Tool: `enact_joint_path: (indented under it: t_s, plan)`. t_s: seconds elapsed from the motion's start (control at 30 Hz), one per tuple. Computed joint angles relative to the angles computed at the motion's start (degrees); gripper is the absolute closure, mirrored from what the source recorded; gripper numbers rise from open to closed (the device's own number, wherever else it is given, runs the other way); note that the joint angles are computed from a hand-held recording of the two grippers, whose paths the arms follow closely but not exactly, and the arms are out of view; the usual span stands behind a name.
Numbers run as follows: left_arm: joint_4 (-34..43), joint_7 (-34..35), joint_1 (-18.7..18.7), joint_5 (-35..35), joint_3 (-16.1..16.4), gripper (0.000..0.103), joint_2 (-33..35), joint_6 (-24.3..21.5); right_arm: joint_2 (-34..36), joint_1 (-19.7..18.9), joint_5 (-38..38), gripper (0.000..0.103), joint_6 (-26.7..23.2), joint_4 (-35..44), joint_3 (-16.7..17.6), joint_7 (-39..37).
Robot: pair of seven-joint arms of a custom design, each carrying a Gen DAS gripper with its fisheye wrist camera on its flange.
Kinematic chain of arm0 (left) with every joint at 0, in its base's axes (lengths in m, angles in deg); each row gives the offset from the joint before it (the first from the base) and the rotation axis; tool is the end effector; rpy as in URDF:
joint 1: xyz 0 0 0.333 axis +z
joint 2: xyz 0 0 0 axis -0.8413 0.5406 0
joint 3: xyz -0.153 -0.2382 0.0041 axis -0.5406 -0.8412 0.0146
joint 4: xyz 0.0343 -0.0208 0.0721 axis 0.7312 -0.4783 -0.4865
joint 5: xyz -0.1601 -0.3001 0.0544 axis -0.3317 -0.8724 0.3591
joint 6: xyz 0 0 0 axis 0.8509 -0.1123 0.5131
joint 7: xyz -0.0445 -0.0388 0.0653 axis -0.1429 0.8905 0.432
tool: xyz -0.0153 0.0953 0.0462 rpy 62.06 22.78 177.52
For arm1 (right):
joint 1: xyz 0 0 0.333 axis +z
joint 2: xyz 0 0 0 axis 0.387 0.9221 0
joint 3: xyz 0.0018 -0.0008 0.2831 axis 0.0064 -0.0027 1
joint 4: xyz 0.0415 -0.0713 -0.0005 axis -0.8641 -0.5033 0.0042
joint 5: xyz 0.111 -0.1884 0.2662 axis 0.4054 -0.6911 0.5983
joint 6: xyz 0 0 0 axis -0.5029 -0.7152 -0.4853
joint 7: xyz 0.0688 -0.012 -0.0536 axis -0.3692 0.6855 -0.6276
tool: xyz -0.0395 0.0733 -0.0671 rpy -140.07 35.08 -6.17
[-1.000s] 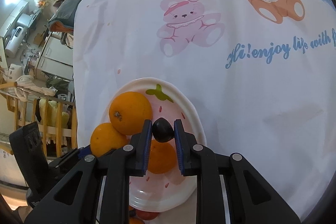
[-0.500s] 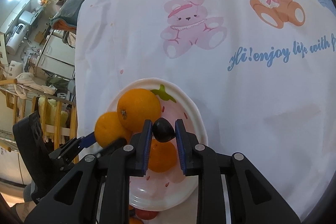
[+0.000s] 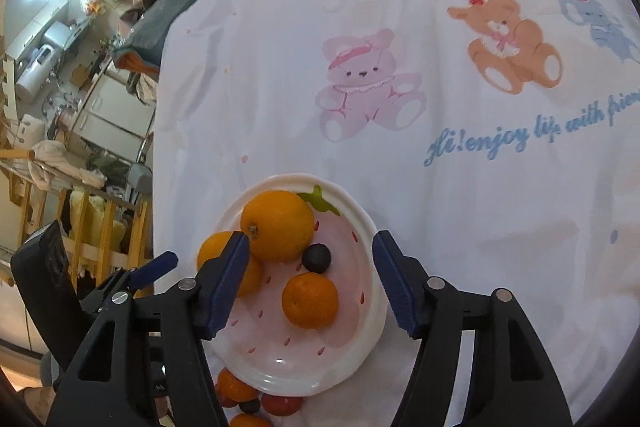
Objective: Organize fruits
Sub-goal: 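Release the orange and the plum onto the plate with both tools, then lower the left tool and grasp the red tomato beside the plate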
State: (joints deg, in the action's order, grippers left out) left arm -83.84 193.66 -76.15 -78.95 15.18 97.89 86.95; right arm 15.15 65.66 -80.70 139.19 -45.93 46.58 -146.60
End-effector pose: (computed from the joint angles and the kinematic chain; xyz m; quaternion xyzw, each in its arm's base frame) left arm 0.4972 -0.3117 0.4734 -0.3632 0.8972 -0.2448 0.0573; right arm 0.3842 0.4875 0.4676 -0.3951 0.8483 -0.0551 0.3481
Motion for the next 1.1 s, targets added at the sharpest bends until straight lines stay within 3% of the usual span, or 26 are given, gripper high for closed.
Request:
enact_joint_path:
  t_s: [0.4, 0.53, 0.7, 0.9, 1.1]
  plan:
    - [-6.9, 2.7, 2.5, -3.0, 0.2, 0.008, -9.9, 3.1, -2.5, 4.6, -2.7, 0.036, -10.4, 2.6, 2.6, 4.3]
    - [-6.9, 5.5, 4.0, -8.5, 1.3, 0.008, -12.4, -3.3, -2.4, 6.6, -4.4, 0.035, -13.1, 3.8, 3.3, 6.8]
    - [-11.2, 7.3, 5.4, -10.4, 1.6, 0.008, -17.4, -2.0, -2.0, 8.9, -5.7, 0.035, -15.9, 5.1, 3.9, 9.7]
    - [-14.1, 9.3, 6.7, -12.6, 2.5, 0.008, -20.4, -4.5, -1.4, 10.8, -5.5, 0.035, -18.3, 5.9, 4.4, 12.2]
    - [-14.6, 4.2, 8.5, -9.2, 1.8, 0.009, -19.2, -6.3, 0.1, 12.3, -4.2, 0.035, -19.4, 7.2, 4.9, 14.5]
